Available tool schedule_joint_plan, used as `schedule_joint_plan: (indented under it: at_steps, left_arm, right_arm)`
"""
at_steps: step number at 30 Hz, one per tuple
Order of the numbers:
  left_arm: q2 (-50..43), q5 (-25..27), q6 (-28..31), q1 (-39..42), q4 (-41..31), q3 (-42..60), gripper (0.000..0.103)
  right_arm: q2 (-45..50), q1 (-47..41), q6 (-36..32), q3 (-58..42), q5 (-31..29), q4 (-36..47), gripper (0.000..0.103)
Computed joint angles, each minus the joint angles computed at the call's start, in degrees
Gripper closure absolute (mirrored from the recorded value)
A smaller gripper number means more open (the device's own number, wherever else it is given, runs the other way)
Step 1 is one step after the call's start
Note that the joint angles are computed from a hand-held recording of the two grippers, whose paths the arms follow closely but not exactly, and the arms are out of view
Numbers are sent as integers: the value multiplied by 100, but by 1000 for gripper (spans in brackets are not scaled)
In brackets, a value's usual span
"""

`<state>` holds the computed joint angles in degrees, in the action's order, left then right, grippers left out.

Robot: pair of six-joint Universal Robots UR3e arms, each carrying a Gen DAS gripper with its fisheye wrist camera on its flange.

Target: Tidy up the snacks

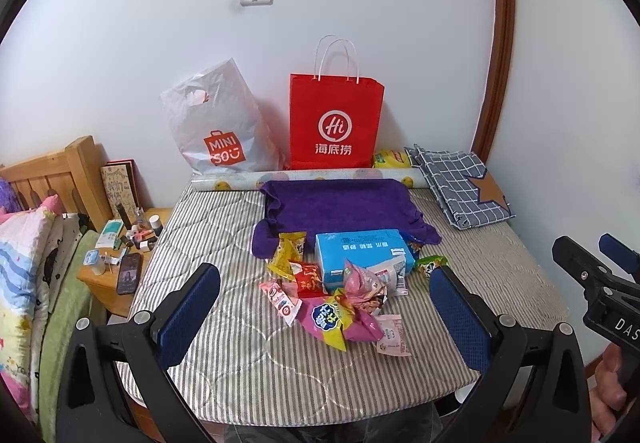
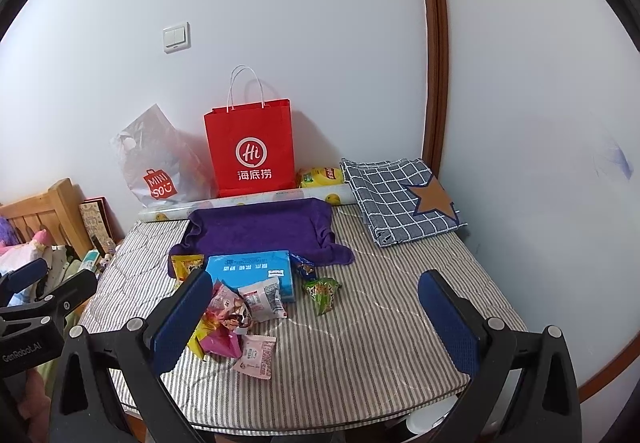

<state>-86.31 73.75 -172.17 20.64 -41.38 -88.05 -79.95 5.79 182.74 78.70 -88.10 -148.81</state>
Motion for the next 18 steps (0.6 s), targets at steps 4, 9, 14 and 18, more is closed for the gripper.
schedule_joint_plan:
  at_steps: [4,9,14,18]
  left_arm:
    - [14,-22,41,15,16,7,0]
    - [24,-35,60,11,15,13,0]
    - [31,-9,90,-3,-12,21,0]
    - [29,-10,96,-20,-12,25,0]
  right_arm:
    - [-2,-8,-16,-4,13,11,0]
    - [-3,-3,-33,13,9,-21,0]
    - [-3,7,-34,1,-3,-6,0]
    - [0,15,-20,-7,-25,10,0]
